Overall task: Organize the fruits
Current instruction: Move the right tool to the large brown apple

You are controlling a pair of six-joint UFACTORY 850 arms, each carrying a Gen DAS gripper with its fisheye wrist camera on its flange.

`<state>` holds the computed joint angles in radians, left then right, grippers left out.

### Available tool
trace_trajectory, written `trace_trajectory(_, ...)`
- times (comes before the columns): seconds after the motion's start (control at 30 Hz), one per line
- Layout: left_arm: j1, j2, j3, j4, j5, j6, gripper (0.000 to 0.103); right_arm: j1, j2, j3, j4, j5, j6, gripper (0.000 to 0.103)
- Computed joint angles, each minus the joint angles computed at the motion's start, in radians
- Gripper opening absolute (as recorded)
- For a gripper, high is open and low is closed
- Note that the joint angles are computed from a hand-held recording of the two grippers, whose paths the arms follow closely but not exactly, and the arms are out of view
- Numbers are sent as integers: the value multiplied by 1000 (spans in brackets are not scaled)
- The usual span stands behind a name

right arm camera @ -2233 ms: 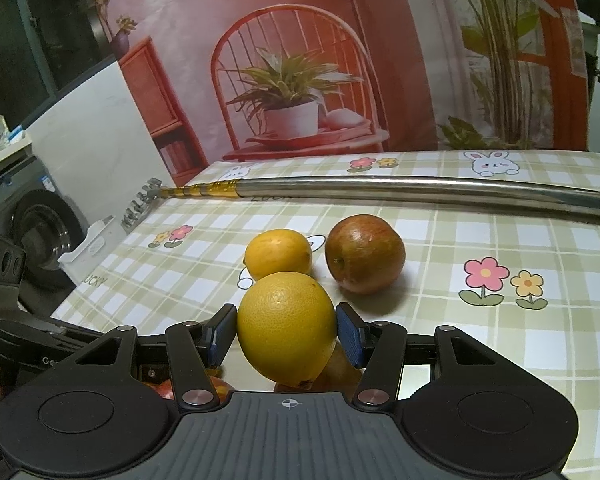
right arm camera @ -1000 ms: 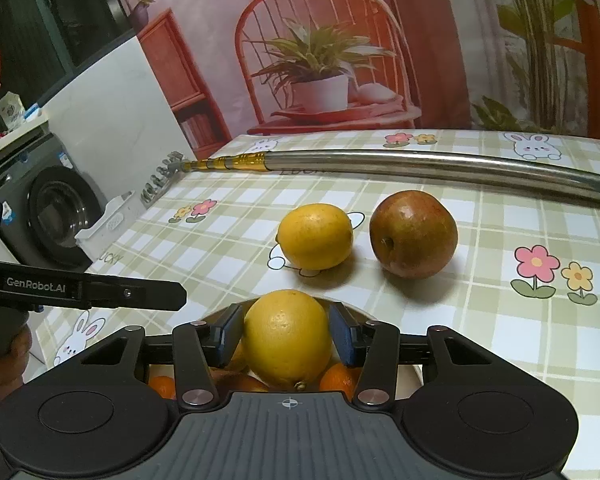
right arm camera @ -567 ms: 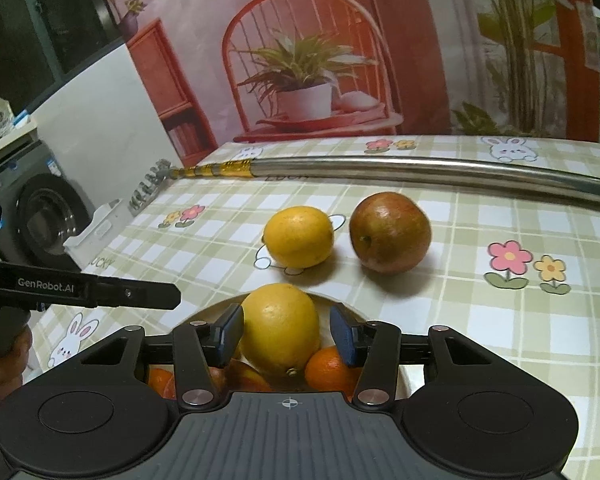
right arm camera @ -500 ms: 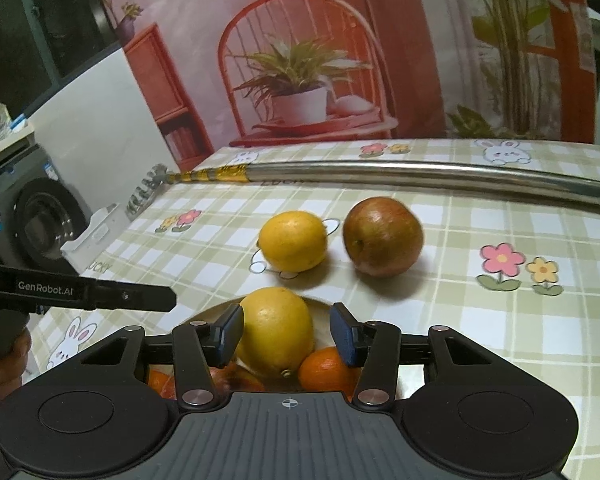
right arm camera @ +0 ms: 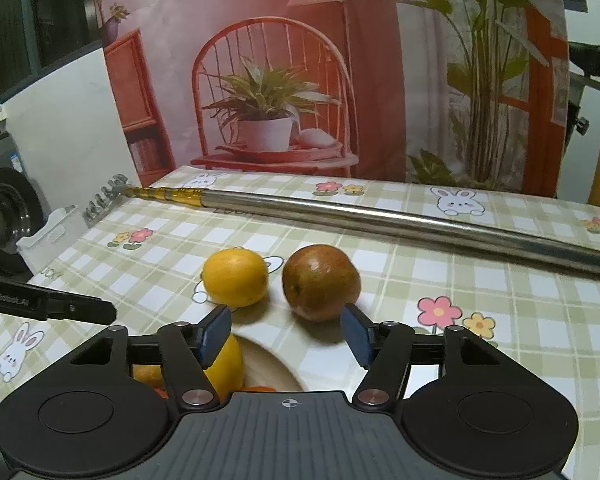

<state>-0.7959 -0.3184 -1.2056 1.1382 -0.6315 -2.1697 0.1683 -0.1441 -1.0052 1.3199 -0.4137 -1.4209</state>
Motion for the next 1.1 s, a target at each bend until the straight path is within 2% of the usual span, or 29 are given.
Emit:
trace_trajectory(0.2,-4,-8,-13,-13,-26,23,46,-5,-29,-14,77,13,-76,63)
trace_trajectory(0.4,-10,-12,-17,-11,-62,17,57,-18,-95,-48,213,-4,-197,74)
trace_trajectory(0.67,-9,-14,-17,-20,-75,6,59,-1,-189,-119,190,4,-217,74)
trace_trajectory(0.77,-9,-15,-16,-21,-77,6,66,10,-218,-144,146,4,-189,74)
trace_trajectory(0.93,-8,-10,-8,-1,-65,-27,92,21,-241,-160,124,7,-181,73)
trace_trajectory(1.1,-9,-22,-20,-12,-85,-8,98,18,-248,-163,127,-2,-182,62)
